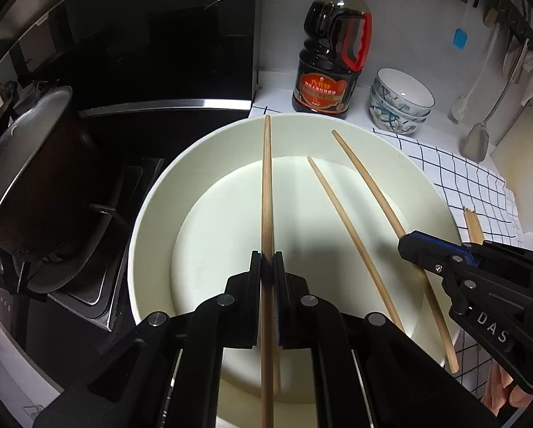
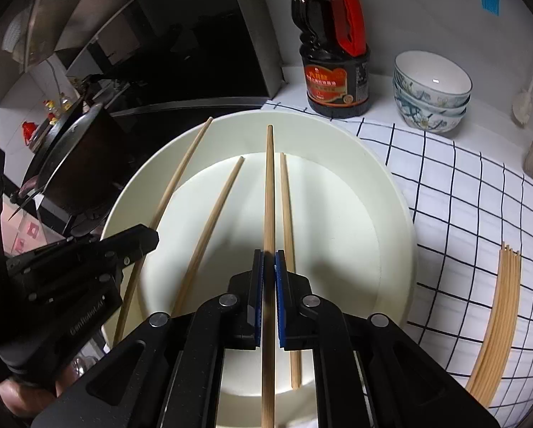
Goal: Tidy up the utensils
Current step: 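Carry the held chopsticks with both tools over the white basin, then open both tools to drop the chopsticks into the white basin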
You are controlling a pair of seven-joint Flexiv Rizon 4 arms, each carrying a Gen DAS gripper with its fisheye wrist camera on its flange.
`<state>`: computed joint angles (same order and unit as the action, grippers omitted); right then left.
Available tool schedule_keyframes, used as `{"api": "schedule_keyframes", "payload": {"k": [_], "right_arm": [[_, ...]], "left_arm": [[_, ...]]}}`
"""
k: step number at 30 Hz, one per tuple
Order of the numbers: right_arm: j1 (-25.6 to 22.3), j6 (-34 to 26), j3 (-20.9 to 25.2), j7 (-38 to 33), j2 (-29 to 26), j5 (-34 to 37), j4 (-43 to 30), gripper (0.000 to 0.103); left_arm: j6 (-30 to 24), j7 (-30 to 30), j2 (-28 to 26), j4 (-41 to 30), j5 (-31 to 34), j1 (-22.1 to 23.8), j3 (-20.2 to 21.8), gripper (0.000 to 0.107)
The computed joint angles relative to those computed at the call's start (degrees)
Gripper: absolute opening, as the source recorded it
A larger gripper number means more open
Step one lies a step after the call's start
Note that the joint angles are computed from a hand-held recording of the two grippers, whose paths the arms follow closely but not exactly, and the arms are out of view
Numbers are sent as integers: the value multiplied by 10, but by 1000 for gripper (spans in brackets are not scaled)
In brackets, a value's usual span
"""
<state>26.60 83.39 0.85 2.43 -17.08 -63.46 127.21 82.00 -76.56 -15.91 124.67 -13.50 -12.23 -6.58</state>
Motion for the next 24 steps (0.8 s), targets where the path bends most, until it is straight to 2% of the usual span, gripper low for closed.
{"api": "schedule_keyframes", "payload": {"k": [5, 14, 22, 23, 24], "right_arm": [[2, -21, 13, -33, -11, 51, -10, 6], [13, -25, -1, -27, -11, 63, -6, 6], [12, -38, 5, -43, -9, 78, -6, 6], [11, -42, 7, -46, -8, 82, -6, 6], [11, -50, 10, -50, -6, 87, -5, 8]], "left_arm": [[-5, 7, -18, -10, 1, 3, -3, 7], [-12, -9, -35, -24, 34, -14, 19, 7], [-10, -34, -34, -26, 56, -20, 32, 8], [-10, -37, -32, -25, 59, -20, 34, 8], [-10, -40, -30, -25, 62, -21, 36, 13]]}}
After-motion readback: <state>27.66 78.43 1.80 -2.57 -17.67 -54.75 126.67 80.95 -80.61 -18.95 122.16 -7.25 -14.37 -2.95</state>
